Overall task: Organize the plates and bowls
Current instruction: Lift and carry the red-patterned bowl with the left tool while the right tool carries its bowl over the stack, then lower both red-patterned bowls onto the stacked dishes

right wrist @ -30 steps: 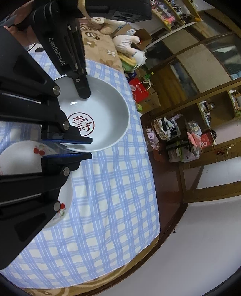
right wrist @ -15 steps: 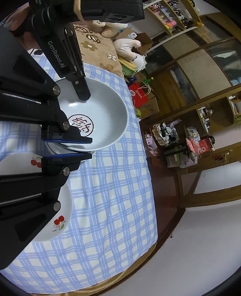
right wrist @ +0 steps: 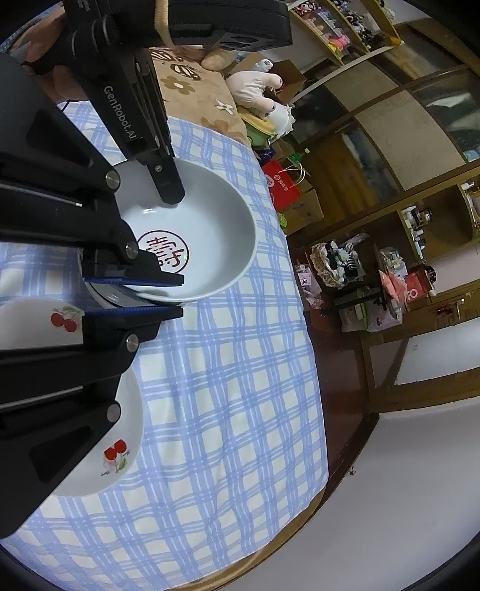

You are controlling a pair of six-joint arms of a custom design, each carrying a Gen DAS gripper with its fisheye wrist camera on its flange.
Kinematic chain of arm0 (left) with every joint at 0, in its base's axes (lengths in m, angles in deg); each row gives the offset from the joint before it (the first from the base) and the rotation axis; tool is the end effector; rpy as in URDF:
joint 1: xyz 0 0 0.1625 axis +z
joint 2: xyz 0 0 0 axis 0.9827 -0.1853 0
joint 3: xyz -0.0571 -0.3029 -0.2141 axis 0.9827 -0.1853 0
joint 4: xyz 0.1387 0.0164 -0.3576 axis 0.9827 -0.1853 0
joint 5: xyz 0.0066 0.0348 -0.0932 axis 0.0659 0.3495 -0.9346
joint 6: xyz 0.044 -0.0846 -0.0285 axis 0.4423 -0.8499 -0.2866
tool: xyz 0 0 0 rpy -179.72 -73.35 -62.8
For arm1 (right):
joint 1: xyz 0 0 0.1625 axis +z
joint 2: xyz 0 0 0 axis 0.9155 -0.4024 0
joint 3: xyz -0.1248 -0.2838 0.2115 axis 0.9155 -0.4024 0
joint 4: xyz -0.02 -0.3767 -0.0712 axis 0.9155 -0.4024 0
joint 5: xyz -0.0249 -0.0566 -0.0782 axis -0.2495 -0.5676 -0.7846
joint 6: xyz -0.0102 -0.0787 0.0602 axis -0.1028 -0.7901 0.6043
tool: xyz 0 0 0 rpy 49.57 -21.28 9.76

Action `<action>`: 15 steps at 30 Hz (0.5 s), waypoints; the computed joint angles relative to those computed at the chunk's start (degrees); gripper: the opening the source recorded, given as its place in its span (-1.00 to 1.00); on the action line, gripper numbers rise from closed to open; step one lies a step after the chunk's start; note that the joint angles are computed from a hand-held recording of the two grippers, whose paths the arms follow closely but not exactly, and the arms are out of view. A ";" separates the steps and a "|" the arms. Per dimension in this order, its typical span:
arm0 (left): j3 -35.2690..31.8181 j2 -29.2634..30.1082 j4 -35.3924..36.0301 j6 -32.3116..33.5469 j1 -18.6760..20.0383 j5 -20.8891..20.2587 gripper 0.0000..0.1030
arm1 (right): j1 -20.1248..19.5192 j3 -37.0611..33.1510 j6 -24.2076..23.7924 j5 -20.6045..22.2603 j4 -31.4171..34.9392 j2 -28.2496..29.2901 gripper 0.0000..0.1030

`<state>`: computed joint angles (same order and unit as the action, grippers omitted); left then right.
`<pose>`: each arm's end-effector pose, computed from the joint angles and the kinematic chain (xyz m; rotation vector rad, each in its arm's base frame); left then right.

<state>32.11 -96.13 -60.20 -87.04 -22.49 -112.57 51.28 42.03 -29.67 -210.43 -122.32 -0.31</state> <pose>-0.1735 -0.6031 0.2378 0.4577 2.6263 -0.5619 0.3568 -0.5438 0.0725 0.1783 -2.4295 0.8855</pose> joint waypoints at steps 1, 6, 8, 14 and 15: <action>-0.15 0.22 0.04 0.05 0.13 -0.03 -0.85 | -0.20 0.01 -0.58 0.16 -0.54 0.17 -0.80; -0.53 1.29 0.67 -0.53 0.75 0.54 -0.82 | -0.77 -1.17 -2.71 0.30 -1.50 1.56 -0.80; -1.01 1.78 1.61 -0.88 1.08 0.75 -0.81 | -1.01 -1.84 -3.36 0.49 -1.83 2.22 -0.80; -2.43 2.76 2.85 -1.53 2.19 1.20 -0.80 | -1.83 -2.78 -4.82 1.87 -1.84 3.37 -0.79; -2.47 2.82 3.15 -1.69 2.33 1.37 -0.80 | -1.93 -2.79 -4.71 1.94 -1.55 3.44 -0.79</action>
<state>29.65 -93.31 -57.04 -88.74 -20.16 -111.19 49.35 39.25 -34.38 -208.49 -123.87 3.14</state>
